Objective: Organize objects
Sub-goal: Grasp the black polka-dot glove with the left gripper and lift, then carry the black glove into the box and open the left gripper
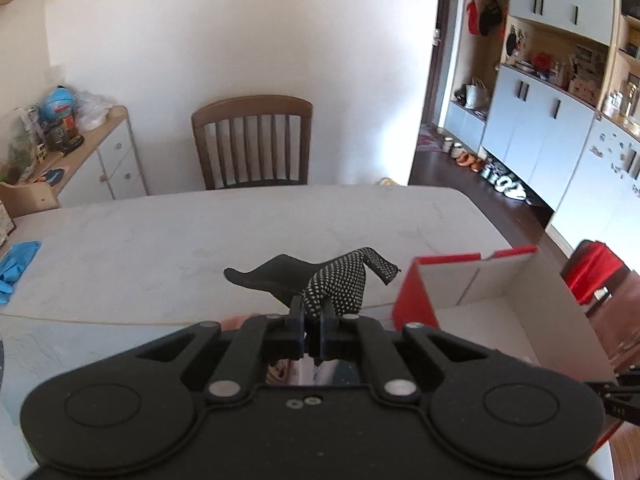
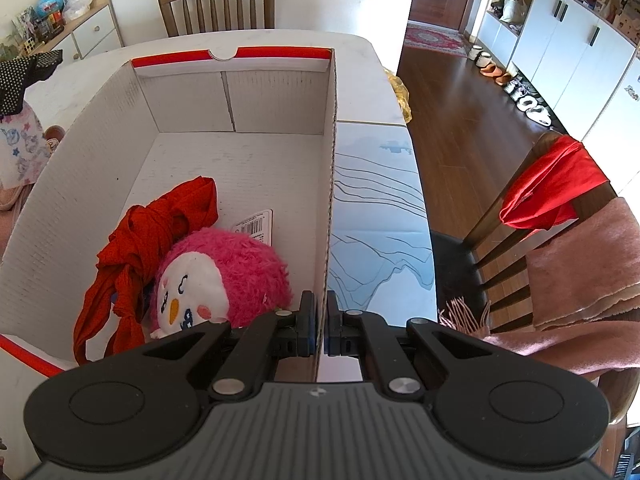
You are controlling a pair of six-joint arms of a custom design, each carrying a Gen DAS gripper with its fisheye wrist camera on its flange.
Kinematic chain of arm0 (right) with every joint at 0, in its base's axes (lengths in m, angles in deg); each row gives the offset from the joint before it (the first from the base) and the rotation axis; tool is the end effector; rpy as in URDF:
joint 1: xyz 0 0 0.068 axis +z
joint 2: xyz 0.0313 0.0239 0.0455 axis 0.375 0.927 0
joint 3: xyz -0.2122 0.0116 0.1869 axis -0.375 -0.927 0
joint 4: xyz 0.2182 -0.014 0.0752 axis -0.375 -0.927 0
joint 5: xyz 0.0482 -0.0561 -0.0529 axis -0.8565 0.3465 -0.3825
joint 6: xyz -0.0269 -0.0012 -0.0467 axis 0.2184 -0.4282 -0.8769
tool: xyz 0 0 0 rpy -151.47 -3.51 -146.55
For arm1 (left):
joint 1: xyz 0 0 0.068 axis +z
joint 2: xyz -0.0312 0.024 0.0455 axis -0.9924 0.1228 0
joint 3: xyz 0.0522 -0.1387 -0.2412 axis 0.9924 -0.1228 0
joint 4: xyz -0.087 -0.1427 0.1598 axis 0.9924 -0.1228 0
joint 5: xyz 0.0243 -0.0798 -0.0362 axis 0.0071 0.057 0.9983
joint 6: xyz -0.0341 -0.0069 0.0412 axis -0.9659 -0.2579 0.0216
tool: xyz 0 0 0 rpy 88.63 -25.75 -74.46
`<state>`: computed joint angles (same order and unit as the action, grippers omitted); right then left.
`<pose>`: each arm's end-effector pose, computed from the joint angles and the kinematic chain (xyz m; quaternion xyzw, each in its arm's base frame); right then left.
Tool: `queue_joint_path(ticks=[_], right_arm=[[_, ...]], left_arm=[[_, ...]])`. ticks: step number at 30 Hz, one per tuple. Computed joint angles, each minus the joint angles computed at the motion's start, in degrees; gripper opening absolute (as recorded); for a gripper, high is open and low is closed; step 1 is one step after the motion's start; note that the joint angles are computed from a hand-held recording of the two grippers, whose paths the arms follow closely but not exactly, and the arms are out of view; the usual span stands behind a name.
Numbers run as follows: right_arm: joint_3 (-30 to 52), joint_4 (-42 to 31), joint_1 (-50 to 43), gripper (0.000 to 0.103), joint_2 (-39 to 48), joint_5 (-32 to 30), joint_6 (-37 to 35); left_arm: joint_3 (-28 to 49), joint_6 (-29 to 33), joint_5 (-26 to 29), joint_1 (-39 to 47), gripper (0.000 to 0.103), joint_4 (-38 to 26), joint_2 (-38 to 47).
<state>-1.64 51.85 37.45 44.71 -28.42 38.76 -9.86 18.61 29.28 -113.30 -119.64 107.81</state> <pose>0.2466 0.0745 0.1932 -0.3245 0.9107 0.0726 0.2449 0.0912 -0.0277 0.2842 -0.2284 0.8876 0.0948 0.3886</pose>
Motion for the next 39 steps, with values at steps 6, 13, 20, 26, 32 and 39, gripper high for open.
queue_joint_path(ticks=[6,13,20,26,32,39], right_arm=[[0.0,-0.2,-0.1,0.003,0.1,-0.2,-0.4],[-0.1,-0.2,-0.4,0.003,0.1,-0.4,-0.7],[-0.1,-0.2,-0.3,0.003,0.1,-0.4,-0.7],[-0.1,-0.2,-0.3,0.003,0.1,-0.4,-0.7],[-0.1,-0.2,-0.4,0.003,0.1,-0.4,-0.7],[-0.1,-0.1,-0.4,0.003,0.1,-0.4,-0.9]], left_arm=[[-5.3,-5.0,2.8,-2.5,0.005,0.2,0.1],[-9.9,-2.3,7.2,3.8,0.006,-0.6,-4.2],[-6.8,-5.8,4.5,2.0,0.006,-8.2,-7.9],[0.1,-8.6,0.4,-0.3,0.006,-13.5,-10.2],[5.3,-14.8,-4.4,-9.5,0.006,-15.6,-6.2],[8.1,-9.1,-6.1,-15.4,0.005,-4.7,1.9]])
